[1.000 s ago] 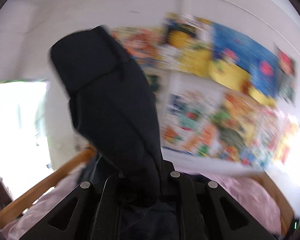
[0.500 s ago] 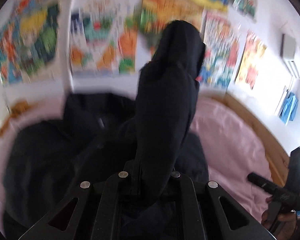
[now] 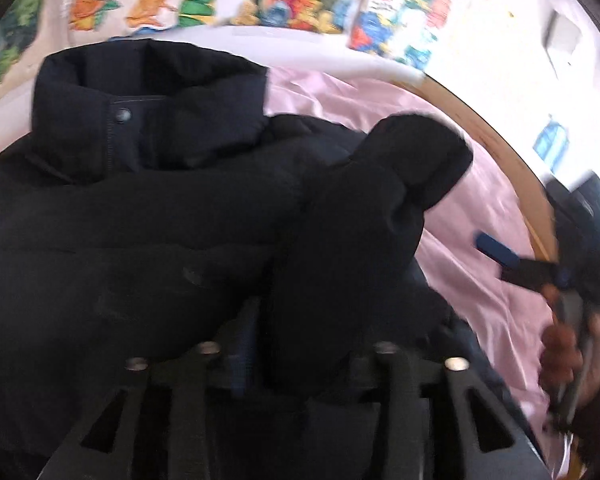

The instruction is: Fold large clothes

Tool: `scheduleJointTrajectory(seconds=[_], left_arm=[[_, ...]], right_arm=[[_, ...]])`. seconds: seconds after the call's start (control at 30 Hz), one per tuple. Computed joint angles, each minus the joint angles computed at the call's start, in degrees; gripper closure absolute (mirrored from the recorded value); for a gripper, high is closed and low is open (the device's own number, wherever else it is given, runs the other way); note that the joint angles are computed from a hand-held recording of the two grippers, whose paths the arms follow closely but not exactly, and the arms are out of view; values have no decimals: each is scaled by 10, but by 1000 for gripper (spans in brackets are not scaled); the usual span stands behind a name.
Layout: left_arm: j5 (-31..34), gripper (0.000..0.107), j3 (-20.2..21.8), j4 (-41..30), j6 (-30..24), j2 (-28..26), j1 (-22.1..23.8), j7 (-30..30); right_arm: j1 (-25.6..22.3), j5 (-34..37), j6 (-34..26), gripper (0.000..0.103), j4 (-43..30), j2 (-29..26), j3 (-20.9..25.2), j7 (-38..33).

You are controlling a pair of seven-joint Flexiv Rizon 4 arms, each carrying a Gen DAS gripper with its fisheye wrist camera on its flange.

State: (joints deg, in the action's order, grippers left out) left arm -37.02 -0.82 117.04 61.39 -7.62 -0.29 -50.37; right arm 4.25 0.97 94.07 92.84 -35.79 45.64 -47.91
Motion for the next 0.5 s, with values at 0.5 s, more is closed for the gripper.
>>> scheduleJointTrajectory(seconds=[0.5], left_arm=[[117,28,72,48,3,104,52,-123]], right_arm=[[131,13,-156,14,-55,4,-125,27]])
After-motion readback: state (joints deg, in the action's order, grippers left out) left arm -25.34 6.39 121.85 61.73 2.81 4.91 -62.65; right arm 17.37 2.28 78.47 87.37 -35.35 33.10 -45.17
